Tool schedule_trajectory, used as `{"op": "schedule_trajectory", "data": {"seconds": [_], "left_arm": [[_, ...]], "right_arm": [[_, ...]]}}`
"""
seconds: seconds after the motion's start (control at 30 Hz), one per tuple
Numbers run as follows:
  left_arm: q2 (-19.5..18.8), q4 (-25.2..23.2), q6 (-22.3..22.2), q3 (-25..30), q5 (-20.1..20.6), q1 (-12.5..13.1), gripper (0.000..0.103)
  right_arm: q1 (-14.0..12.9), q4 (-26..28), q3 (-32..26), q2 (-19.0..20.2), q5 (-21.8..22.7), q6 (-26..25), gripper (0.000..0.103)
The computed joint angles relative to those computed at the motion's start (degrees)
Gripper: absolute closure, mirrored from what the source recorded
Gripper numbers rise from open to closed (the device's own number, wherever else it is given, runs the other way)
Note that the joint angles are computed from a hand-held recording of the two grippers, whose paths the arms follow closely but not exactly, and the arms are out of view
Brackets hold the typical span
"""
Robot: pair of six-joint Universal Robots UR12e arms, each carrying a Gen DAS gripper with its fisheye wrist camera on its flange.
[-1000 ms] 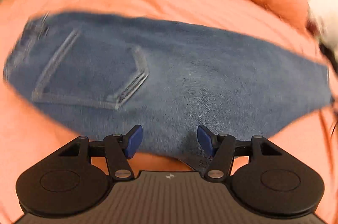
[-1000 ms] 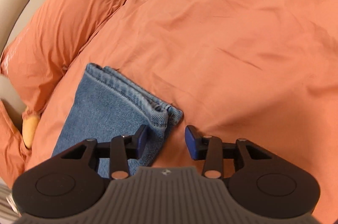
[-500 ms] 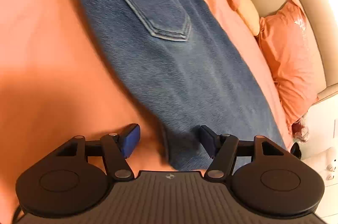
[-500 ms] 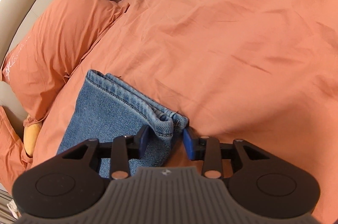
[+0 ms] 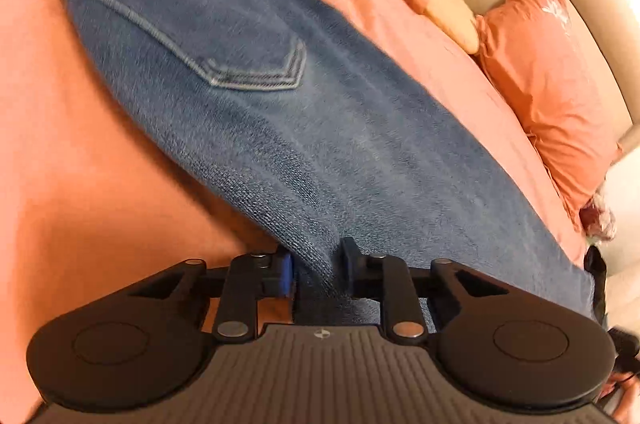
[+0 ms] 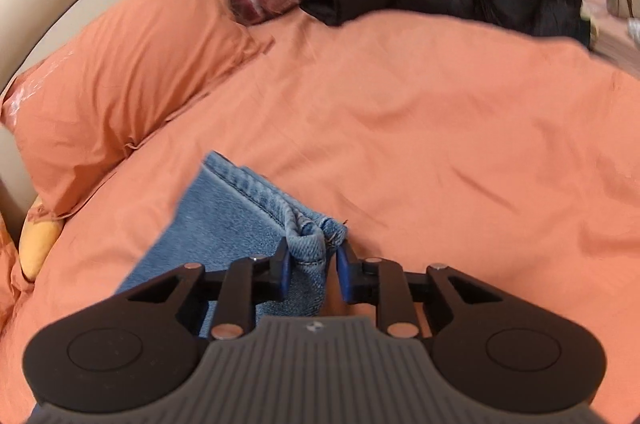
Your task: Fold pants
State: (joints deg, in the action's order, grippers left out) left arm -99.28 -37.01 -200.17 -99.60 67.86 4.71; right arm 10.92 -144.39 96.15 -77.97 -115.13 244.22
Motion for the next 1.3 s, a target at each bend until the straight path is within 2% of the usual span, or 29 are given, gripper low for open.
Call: {"op": "schedule_trajectory", "data": {"seconds": [0.13, 0.3, 0.37, 0.5, 0.6, 0.67, 0.77, 0.87, 1.07, 1.13, 1.3], "left_arm": [[0.14, -2.89, 0.83, 1.83, -1.77, 0.66, 0.082], [0.99, -9.74, 6.5, 4.14, -3.79, 2.29, 0.083], [1.76, -12.01, 9.71, 4.18, -5.01, 3.33, 0.083], [4.02, -16.53, 17.54, 2.9, -5.96, 5.54, 0.086], [5.71, -18.75, 21.99, 1.6, -5.51, 7.09, 0.096], [6.58, -20.35, 25.32, 1.02, -4.58, 7.6, 0.099], [6.55, -24.14, 28.44, 1.15, -3.41, 7.88, 0.103], [7.15, -24.01, 30.09, 0.81, -2.72, 7.94, 0.103], [8.97, -19.24, 37.57, 0.5, -0.31, 5.98, 0.103], [8.92, -19.07, 41.39, 0.84, 0.93, 4.32, 0.103], [7.76, -16.73, 51.54, 0.57, 3.44, -1.79, 0.103]], "right_arm": [[1.24, 4.5, -2.63, -1.41, -1.72, 0.29, 0.086], [3.29, 9.66, -2.49, -5.55, -3.55, 1.99, 0.086], [4.21, 13.02, -1.45, -8.03, -3.23, 5.15, 0.086], [7.84, 14.45, 2.68, -13.29, -5.34, 9.26, 0.086], [11.34, 16.8, 5.72, -17.19, -6.12, 14.62, 0.086], [13.21, 18.06, 7.96, -19.41, -5.89, 18.7, 0.086], [14.46, 18.88, 11.68, -21.49, -4.3, 24.78, 0.087], [14.81, 17.05, 15.07, -21.79, -3.58, 28.86, 0.086], [14.07, 16.5, 17.17, -20.92, -2.04, 30.02, 0.086], [13.74, 16.33, 17.37, -20.96, -1.38, 28.72, 0.086], [13.09, 17.07, 16.41, -21.17, -0.39, 23.11, 0.086]]}}
